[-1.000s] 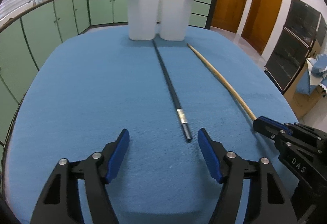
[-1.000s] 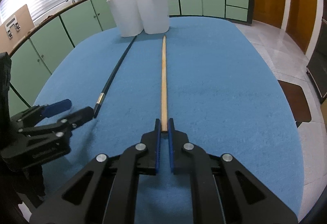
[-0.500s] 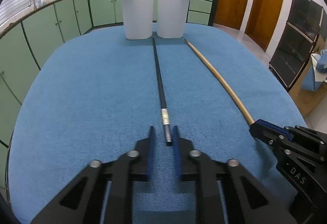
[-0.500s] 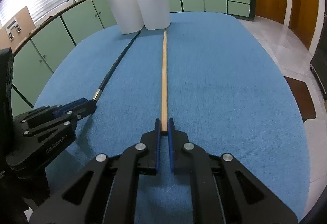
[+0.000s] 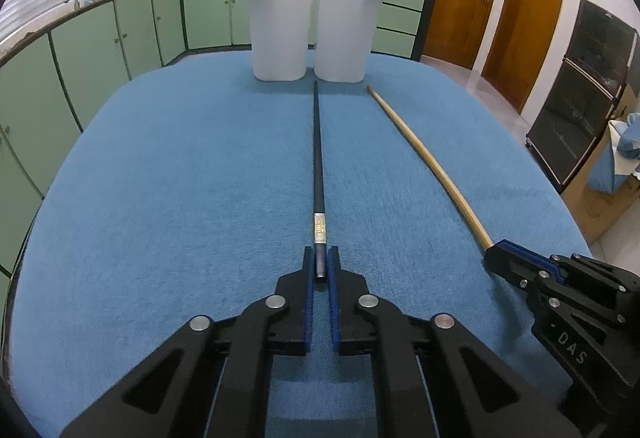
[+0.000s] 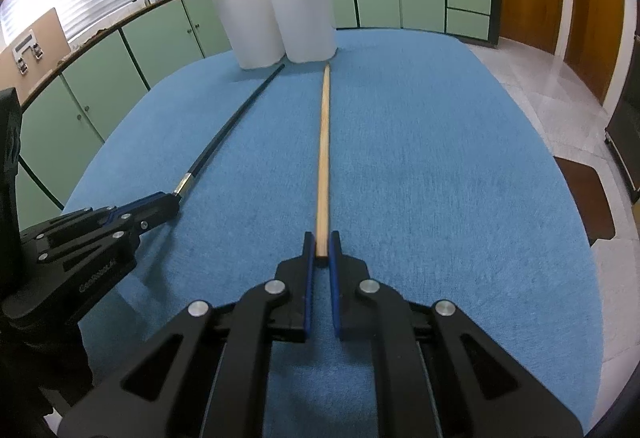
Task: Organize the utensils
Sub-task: 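Carry both chopsticks to the white holder and open both tools to drop them in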
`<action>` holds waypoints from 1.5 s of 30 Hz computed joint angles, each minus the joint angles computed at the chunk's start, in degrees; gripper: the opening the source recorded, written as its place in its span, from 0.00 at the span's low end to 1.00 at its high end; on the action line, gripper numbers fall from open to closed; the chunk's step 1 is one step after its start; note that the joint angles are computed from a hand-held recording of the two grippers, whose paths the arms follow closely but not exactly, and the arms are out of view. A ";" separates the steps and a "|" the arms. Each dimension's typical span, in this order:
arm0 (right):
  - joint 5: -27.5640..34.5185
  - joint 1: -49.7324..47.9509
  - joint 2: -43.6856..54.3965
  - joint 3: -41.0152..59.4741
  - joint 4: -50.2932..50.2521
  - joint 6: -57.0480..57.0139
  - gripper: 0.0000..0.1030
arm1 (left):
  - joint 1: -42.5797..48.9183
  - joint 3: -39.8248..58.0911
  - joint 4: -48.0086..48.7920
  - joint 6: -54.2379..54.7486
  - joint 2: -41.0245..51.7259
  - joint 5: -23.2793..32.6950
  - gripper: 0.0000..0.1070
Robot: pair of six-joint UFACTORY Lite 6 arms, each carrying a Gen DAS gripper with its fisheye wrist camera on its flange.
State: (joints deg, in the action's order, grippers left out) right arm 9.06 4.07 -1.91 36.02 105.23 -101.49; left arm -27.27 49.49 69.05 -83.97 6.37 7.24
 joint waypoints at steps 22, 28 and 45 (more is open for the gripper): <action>7.41 -4.93 -13.07 11.70 -46.61 44.04 0.06 | 3.18 5.84 -30.70 37.78 -16.98 4.24 0.06; 11.96 -6.01 -9.08 22.14 -51.73 48.18 0.06 | 4.83 15.25 -47.28 56.45 -12.96 5.22 0.06; 33.15 -7.40 16.78 71.99 -68.06 64.68 0.06 | 8.92 44.07 -77.64 90.62 3.56 13.05 0.06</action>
State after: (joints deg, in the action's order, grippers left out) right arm 42.20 -3.33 14.87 108.01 37.17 -36.81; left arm -18.35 93.56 -8.59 6.65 9.93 20.29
